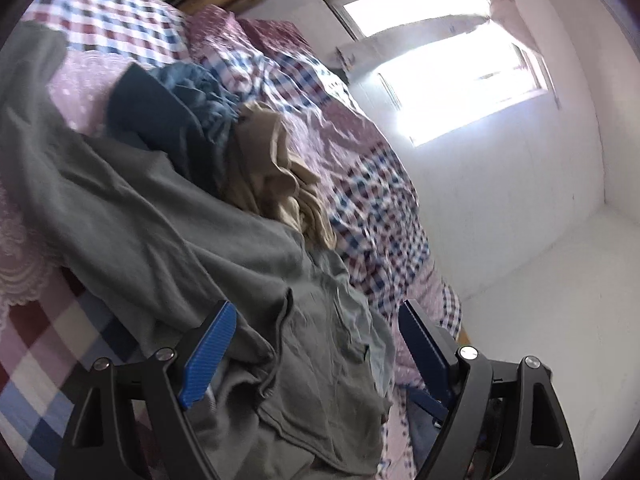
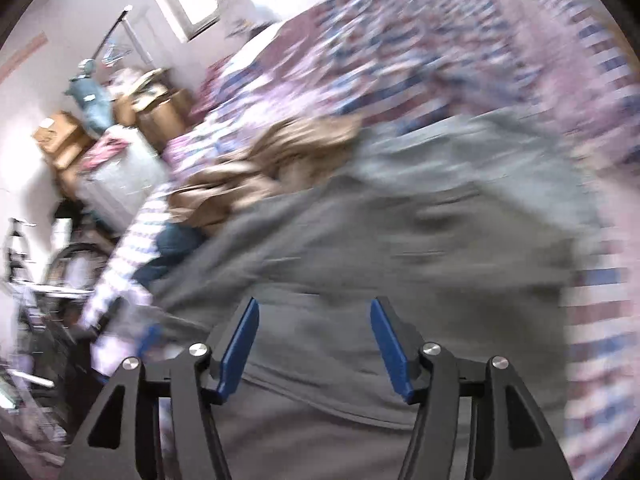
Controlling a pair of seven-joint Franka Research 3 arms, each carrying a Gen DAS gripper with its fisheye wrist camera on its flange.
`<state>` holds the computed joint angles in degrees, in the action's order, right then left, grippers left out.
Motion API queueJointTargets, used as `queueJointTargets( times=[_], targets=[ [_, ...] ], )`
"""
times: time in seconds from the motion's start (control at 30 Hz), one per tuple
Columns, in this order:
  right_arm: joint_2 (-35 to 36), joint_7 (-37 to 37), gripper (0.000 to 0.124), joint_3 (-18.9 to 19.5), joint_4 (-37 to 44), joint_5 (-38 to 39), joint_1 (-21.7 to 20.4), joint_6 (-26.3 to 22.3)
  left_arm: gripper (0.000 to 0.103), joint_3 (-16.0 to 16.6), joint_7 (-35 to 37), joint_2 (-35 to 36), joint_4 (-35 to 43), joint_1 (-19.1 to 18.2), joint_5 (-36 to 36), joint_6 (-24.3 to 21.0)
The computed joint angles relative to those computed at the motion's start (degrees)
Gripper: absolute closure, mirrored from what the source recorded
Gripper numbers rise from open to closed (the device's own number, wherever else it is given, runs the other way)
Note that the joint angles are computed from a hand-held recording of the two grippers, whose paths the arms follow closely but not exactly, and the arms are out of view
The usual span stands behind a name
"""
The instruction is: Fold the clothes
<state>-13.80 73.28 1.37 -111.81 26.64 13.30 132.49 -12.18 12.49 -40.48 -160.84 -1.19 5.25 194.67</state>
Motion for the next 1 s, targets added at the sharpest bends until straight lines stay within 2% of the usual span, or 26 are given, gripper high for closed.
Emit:
queueJointTargets(
  times=[0.07, 0.23, 0.3, 0.4, 0.53, 0.63, 0.73, 0.83, 1.0],
  targets=[
    [-4.01, 1.11, 0.058, -1.41, -4.22, -4.51, -3.16, 0.09, 0.017, 0.71, 0.63, 1.3, 0.97, -1.43, 0.81, 0.34],
    [-9.38, 2.94, 0.058, -3.47, -10.96, -12.8, -9.69, -4.49, 0.017, 2.81, 2.02, 5.41, 3.68, -5.68, 2.58, 2.25],
    [-12.64, 1.21, 0.058, -4.12, -14.75, -13.93, -10.85, -4.64, 0.017, 5.45, 2.55, 7.82, 5.0, -9.17, 4.04, 3.87],
    [-19.66, 0.09, 0.058, -3.55, -20.95, -15.22, -11.92, -4.51, 0.017, 7.69, 2.94, 10.55, 7.28, -13.04, 6.16, 4.19],
    [-30.93, -1.18, 0.058, -2.89, -29.07, -13.55, -10.73, -6.75, 0.017, 8.13, 4.38, 12.46, 10.1, -16.13, 8.89, 1.74],
    [-39.57, -2.42, 0.058, -3.57, -33.89, -10.12, -8.26, -12.89, 0.017, 9.17, 5.99, 13.61, 11.76, -19.9, 10.84, 0.34],
    [-46.46, -5.03, 0.06, -2.31, -37.47, -9.61, -6.5, -18.04, 0.017, 12.39, 7.65, 13.88, 12.43, -26.51, 13.24, -0.24],
    [-53.36, -7.99, 0.067, -0.2, -41.06, -10.85, -5.35, -20.82, 0.017, 12.18, 9.12, 13.09, 12.53, -29.71, 13.89, -1.83],
    [-59.56, -9.45, 0.071, 2.16, -44.9, -11.94, -5.13, -21.55, 0.017, 8.5, 11.11, 8.95, 9.86, -32.01, 11.55, -6.51]
  ],
)
